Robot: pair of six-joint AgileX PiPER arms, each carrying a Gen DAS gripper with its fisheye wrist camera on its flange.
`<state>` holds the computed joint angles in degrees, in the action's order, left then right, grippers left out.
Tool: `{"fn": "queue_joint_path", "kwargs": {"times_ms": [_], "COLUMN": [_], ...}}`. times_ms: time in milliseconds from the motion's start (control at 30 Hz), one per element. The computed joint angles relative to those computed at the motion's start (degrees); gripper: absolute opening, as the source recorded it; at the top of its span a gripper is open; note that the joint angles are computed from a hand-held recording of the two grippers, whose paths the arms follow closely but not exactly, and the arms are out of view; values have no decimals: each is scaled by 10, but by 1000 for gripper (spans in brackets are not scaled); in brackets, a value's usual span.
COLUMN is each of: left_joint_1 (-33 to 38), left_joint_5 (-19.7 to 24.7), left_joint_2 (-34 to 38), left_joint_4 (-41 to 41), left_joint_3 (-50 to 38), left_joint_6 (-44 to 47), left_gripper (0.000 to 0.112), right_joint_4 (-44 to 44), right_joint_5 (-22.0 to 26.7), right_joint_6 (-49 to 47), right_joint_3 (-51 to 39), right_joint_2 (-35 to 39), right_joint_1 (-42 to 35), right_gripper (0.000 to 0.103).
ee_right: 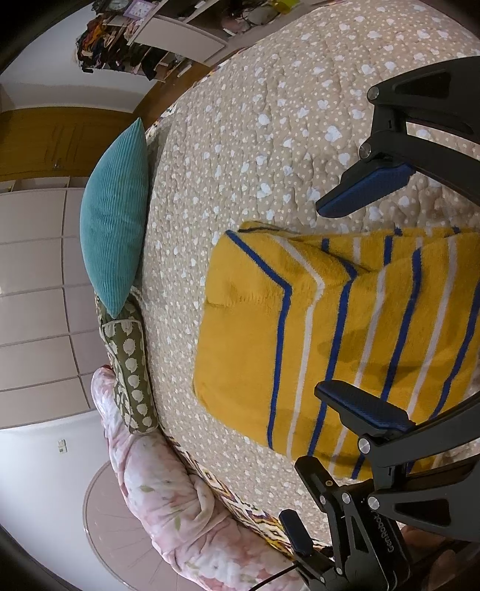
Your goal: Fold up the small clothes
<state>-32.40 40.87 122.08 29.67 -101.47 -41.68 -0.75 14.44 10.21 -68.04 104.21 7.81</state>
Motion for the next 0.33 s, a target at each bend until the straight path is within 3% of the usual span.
{"fn": "queue_joint_path", "kwargs": {"times_ms": [200,333], "left_joint_1": [-6,6], "left_joint_5": [-40,-43], "left_joint_2": [-21,-22], "left_joint_4": [81,49], "left_joint_3": [43,39], "left_joint_6": [-55,-24], "left_gripper": [88,88], "right_joint_4": [16,15], "right_joint_5": [3,1], "right_joint_6": [-19,-19], "right_joint_3": [-5,-5], "right_joint_2": [7,7], "right_joint_1": [0,-3], "right_gripper": [93,93]}}
